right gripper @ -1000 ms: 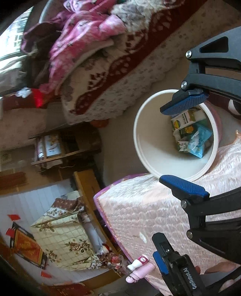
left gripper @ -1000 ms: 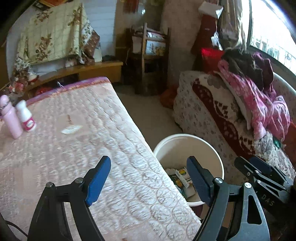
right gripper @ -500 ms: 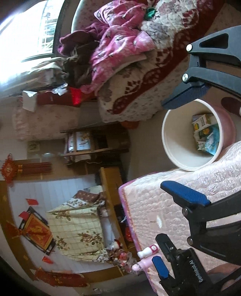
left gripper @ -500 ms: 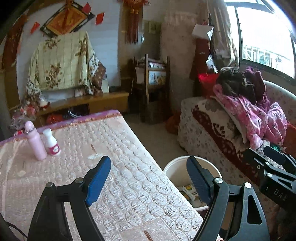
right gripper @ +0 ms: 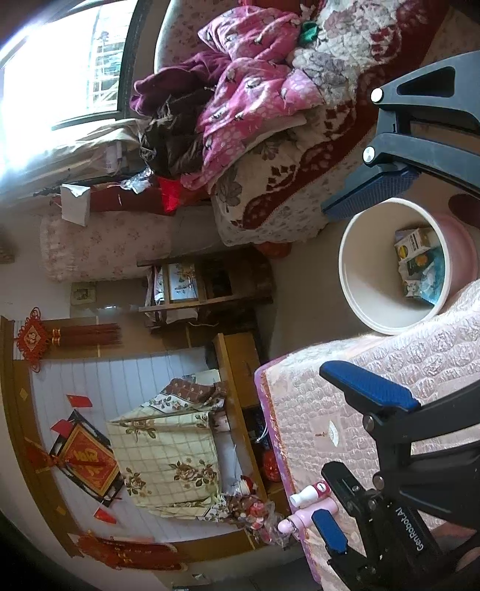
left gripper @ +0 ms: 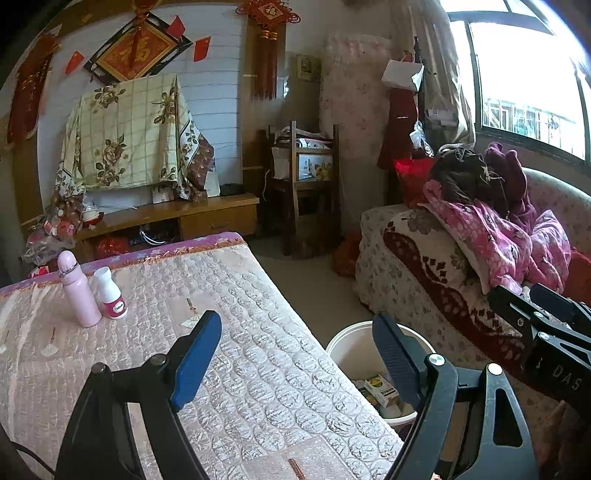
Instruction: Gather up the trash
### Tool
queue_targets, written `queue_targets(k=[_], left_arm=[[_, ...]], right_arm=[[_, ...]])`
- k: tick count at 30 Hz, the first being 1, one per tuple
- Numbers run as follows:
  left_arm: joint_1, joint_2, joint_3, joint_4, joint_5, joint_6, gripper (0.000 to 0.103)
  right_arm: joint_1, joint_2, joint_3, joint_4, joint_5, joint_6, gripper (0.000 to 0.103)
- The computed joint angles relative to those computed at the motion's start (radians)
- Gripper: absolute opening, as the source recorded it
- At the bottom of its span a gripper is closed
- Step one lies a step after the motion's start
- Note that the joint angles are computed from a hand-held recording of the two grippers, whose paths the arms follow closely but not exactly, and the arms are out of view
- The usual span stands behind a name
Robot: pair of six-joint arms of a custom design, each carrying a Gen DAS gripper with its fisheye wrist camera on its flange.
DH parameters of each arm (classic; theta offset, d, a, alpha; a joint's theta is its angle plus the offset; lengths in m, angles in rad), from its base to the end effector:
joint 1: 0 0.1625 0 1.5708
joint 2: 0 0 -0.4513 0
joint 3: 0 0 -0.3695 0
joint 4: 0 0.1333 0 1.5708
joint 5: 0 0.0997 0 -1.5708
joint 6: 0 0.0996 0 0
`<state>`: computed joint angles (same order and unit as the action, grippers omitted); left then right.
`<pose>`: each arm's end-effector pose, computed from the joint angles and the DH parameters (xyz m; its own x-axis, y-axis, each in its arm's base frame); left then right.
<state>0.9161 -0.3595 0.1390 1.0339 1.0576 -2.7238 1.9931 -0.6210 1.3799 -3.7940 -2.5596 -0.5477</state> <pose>-0.3244 -0.7219 0.2705 -0.6398 0.4742 -0.6048 0.7681 0.4201 -0.4832 0.3327 -0.6181 0.2641 -0.6960 0.4040 0.5936 -0.4756 0.3600 -0.8027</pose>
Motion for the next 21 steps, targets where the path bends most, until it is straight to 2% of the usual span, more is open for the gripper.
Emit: queue_targets(k=[5, 18, 21], left_arm=[[-0.003, -0.035, 0.073, -0.046, -0.005, 0.012, 0.084], [-0.001, -0.032, 0.065, -0.039, -0.010, 0.011, 0.084], [0.001, -0.017, 0.028, -0.014, -0.007, 0.010, 0.084]], right_arm=[[0.003, -0.003, 0.002, 0.005, -0.003, 0.010, 0.082], [0.004, -0.006, 0.005, 0.016, 0.000, 0.020, 0.082], [0.006, -0.005, 0.003, 0.029, -0.001, 0.033, 0.082]])
